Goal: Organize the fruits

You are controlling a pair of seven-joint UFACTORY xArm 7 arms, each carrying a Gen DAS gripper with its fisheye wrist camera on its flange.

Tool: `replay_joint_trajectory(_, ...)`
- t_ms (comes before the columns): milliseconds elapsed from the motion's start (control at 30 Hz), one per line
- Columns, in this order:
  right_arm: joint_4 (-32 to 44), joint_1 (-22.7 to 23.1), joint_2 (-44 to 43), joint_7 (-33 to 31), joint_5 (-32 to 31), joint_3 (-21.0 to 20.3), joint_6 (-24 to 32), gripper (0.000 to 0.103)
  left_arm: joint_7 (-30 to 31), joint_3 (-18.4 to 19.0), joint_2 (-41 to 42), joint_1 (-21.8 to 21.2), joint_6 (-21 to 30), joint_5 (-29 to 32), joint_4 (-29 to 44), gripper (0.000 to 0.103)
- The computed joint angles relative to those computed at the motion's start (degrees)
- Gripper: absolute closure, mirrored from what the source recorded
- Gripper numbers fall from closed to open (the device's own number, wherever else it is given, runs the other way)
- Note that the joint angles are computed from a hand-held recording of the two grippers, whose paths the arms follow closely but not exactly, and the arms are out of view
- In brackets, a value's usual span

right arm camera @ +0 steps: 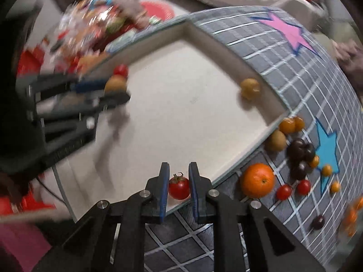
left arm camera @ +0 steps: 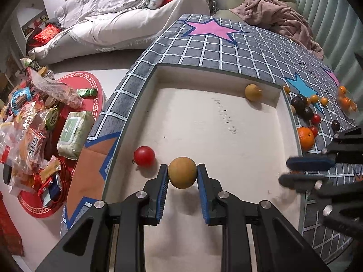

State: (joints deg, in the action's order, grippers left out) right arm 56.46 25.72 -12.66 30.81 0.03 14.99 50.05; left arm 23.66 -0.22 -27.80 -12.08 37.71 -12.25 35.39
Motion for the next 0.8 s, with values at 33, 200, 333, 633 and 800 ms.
replay_joint_trajectory(33,-0.7,0.0,-0.8,2.0,0.1,0.3,-1.0,0.084,-0.3,-0.3,0.0,0.1,0.2,0.1,0.1,0.076)
replay_joint_trajectory(200,-3.5,-1.3,-2.8,10.8,1.5,0.4,-8.9,0.084,-2.0,-1.0,0.5,0.0,0.5,0.5,0.7,0.076)
replay_joint_trajectory(333,-3.5,-2.6,-1.0,18.1,-0.7,1.1,-12.7,0.084,-3.9,-2.2,3.0,-0.2,-0.3,1.3,2.5,0.076)
replay_joint_trajectory(633,-4.4,-4.1,3.6,28.7,-6.0,0.3,-18.7,0.084,-7.1,-4.3,8.6,-1.3,-5.5,3.6,4.8,0.076)
replay_joint_trajectory(800,-4.0,-3.2,5.8,28.9,-7.1,-0.4,-18.6,0.085,-8.3,-5.0,10.2,-1.7,-6.9,5.3,4.9,0.076)
